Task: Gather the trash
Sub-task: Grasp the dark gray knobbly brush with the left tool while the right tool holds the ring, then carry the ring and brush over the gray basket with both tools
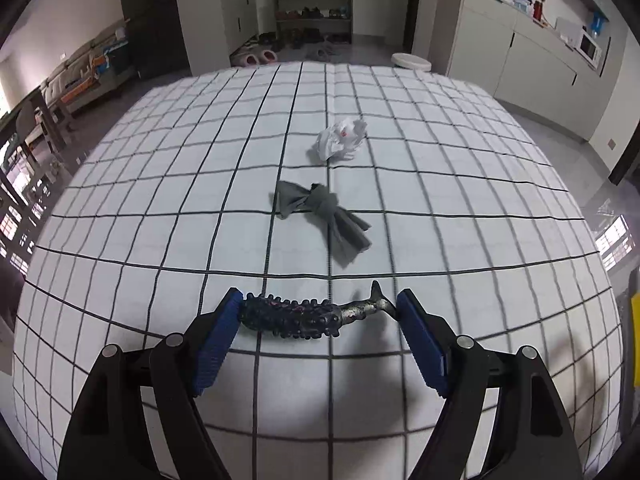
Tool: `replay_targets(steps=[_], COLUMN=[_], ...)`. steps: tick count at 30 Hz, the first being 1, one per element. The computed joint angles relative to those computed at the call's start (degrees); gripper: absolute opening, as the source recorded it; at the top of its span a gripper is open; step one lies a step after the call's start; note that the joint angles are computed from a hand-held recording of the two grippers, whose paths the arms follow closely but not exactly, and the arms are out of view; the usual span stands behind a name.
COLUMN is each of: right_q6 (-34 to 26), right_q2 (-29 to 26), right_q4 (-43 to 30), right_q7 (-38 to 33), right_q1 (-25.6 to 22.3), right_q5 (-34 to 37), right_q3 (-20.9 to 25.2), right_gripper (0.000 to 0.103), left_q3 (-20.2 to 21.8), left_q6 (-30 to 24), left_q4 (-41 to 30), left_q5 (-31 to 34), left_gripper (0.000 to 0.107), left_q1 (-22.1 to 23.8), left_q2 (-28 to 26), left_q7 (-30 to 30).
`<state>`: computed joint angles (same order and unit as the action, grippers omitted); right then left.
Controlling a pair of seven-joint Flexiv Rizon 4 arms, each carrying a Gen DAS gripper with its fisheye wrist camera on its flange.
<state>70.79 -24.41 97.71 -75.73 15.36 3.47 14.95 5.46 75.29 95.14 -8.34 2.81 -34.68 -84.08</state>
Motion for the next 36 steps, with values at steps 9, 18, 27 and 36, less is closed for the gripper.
replay_targets(steps=[9, 18, 27, 36], right_q6=[2.8, 7.6, 10.4, 10.5], right_q2=[2.7, 7.8, 12.8, 17.2], right_q4=[4.3, 11.9, 19.1, 24.7], right_q7=[2.6, 7.7, 14.3, 18.3], right_q1=[-0.5, -1.4, -2.8, -5.4], right_q5=[-0.7, -4.0, -9.3, -13.4], right_q3=[-1.9, -4.7, -7.7, -9.3], right_gripper=[0.070, 0.070, 0.070, 0.070], left_q3=[-2.0, -4.9, -9.8, -15.7], left_q6=[4.4, 7.4, 8.2, 8.5], left_q4=[4.7, 8.8, 10.7, 11.5], left_q5=[-0.8, -1.1, -3.9, -9.3], left_gripper=[0.076, 0.076, 0.076, 0.076], left_q1=[-0.2, -1.6, -2.7, -3.9], left_q2=[4.2, 7.3, 9.6, 10.3], left_q7=[3.1, 7.1, 11.8, 17.1])
